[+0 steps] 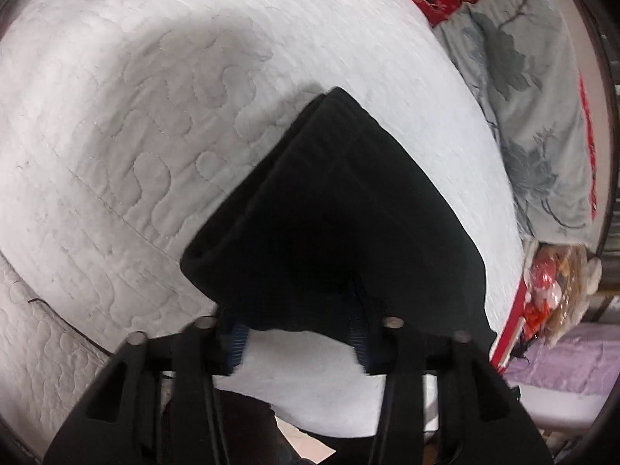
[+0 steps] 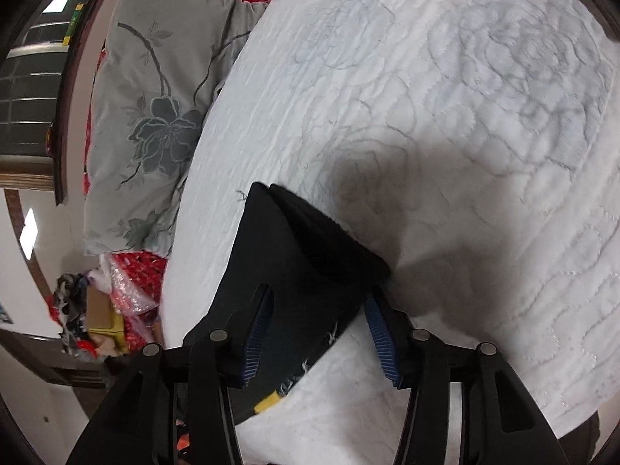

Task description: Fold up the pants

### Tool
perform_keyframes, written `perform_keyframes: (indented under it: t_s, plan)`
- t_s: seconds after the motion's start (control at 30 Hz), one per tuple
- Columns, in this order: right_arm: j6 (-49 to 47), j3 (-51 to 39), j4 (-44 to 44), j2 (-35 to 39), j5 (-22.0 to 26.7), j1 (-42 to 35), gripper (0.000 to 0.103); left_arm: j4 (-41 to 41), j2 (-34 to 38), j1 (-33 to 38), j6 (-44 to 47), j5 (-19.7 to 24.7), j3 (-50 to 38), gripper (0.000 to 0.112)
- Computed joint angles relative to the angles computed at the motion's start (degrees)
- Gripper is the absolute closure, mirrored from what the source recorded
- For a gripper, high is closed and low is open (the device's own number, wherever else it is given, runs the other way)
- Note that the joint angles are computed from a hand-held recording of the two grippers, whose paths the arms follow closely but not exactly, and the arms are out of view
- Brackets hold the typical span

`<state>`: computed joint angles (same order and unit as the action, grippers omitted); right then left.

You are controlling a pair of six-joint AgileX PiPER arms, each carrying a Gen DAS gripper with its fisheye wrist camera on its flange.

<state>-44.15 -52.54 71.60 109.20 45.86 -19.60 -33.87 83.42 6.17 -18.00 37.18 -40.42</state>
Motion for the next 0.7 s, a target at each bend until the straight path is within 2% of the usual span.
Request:
perform_keyframes:
  t_s: [0.03, 0.13, 0.2, 0.3, 0.4, 0.5, 0.53, 0.6, 0.7]
  plan:
    - [0.0, -0.16, -0.44, -0.37, -0.55, 0.28, 0.095, -1.08, -0.63, 0.09, 0.7, 0.2, -0.01, 0.096]
    - [-3.84, 1.43, 1.5, -2.82, 2.23, -1.98, 0.094, 3.65, -2.79, -1.82, -3.14, 0.74, -0.18, 0.1]
    - [-6.84, 3.18, 1.38, -4.65, 2.74, -3.13, 0.094, 5.33, -1.66, -2.21, -3.24, 0.89, -0.06, 0.1]
    - [-6.3, 3.57, -2.18, -3.14, -0.38, -2.83, 0.094, -0.47, -0.02, 0.87, 2.74, 0.95, 1.49, 0.1]
    - [-9.51, 5.29, 1.77, -0.91, 0.41, -4.37, 0.094, -0.12, -0.49, 1.88, 3.67, 3.22, 0.9, 0.1]
    - [-7.91, 4.99, 0.05, -1.67, 1.76, -4.88, 0.085, 0.8, -1.95, 2.53, 6.83, 6.77, 0.43, 0.1]
    - [-7.0, 4.84, -1.27, -2.26, 2.41, -5.38, 0.078, 0.26, -3.31, 2.77, 8.56, 7.92, 0.82, 0.1]
    - [-5.39, 4.86, -4.64, -4.62, 3.47, -7.38, 0.07, -1.12, -7.77, 3.58, 13.04, 11.4, 1.7, 0.1]
    - [-5.77, 4.47, -7.13, -8.84, 4.52, -10.91, 0.063, 2.03, -14.08, 3.82, 13.42, 14.96, -0.23, 0.099]
